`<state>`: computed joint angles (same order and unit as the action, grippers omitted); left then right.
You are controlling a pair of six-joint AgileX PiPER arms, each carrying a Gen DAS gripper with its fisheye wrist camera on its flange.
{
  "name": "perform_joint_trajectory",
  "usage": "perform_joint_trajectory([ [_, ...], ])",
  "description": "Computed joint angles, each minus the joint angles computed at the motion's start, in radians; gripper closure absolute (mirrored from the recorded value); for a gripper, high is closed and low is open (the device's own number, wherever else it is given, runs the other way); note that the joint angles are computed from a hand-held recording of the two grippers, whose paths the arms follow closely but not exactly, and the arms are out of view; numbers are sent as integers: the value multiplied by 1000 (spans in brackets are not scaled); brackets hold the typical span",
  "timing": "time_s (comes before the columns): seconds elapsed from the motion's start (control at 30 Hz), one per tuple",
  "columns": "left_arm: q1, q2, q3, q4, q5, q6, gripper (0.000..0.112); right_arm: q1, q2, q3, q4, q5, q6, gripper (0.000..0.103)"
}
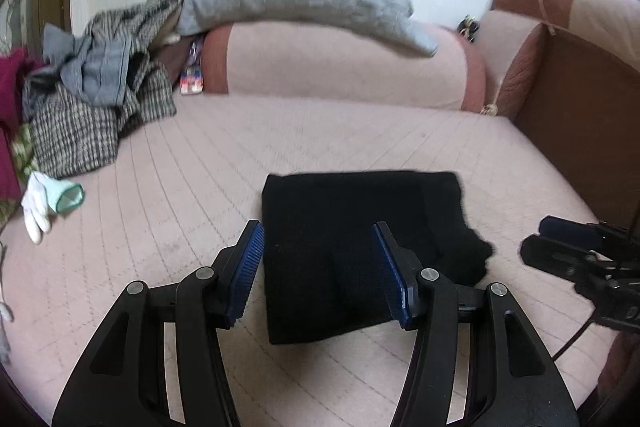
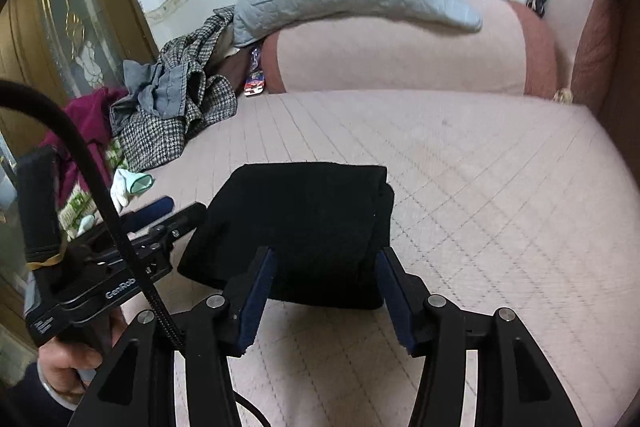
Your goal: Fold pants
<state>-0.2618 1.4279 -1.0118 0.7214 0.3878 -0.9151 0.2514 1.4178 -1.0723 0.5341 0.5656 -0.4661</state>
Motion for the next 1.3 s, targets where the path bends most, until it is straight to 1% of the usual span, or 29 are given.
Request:
perform_joint_trajectory([
  [0.07, -26, -41, 29, 66, 9, -77, 58, 16, -33, 12, -54, 1, 56, 49],
  [0.1, -52, -73, 55, 142, 25, -162, 58, 23, -56, 23, -67, 4, 75, 49],
  [0.13, -70, -97, 75, 183, 38, -210, 58, 31, -83, 37, -80, 2, 96, 49],
  [0.27, -112, -172, 114, 224, 82, -255, 58, 66, -181, 81, -149, 0, 181, 49],
  [0.37, -152, -225, 130, 315, 127, -344, 58, 116, -243, 93, -278, 10, 302, 49],
  [0.4, -168, -237, 136, 353, 145, -385, 55, 135, -256, 88, -321, 27, 340, 49],
  [0.47, -189, -249, 146, 424, 173, -454, 54, 148, -266, 73, -324, 48, 333, 49],
  [0.57, -183, -215, 112, 387, 192, -411, 54, 182, -267, 57, -407, 40, 400, 49],
  [0.6, -185, -206, 107, 382, 197, -404, 54, 184, -265, 55, -403, 35, 394, 49],
  [0.7, -213, -157, 79, 393, 262, -390, 54, 153, -248, 70, -282, 0, 287, 49],
  [0.77, -239, -133, 60, 403, 312, -391, 54, 119, -218, 67, -155, -4, 168, 49],
  [0.83, -265, -116, 41, 411, 357, -402, 54, 78, -152, 31, -13, 27, 24, 49],
  [0.93, -300, -92, -6, 406, 422, -409, 54, 52, -82, -20, 62, 62, -76, 49],
  [1.0, -330, -77, -41, 414, 484, -425, 54, 31, -57, -25, 133, 55, -179, 49],
  [1.1, -363, -65, -82, 396, 558, -427, 54, 2, -48, 9, 216, 5, -316, 49],
  [1.13, -378, -59, -94, 387, 588, -426, 54, -24, -45, 32, 286, -1, -387, 49],
  [1.2, -402, -47, -109, 377, 639, -434, 54, -88, -31, 84, 458, 7, -548, 49],
  [1.23, -416, -39, -115, 374, 666, -443, 54, -109, -14, 97, 493, 9, -577, 49],
  [1.3, -440, -31, -125, 370, 706, -465, 54, -137, 16, 93, 505, 42, -582, 49],
])
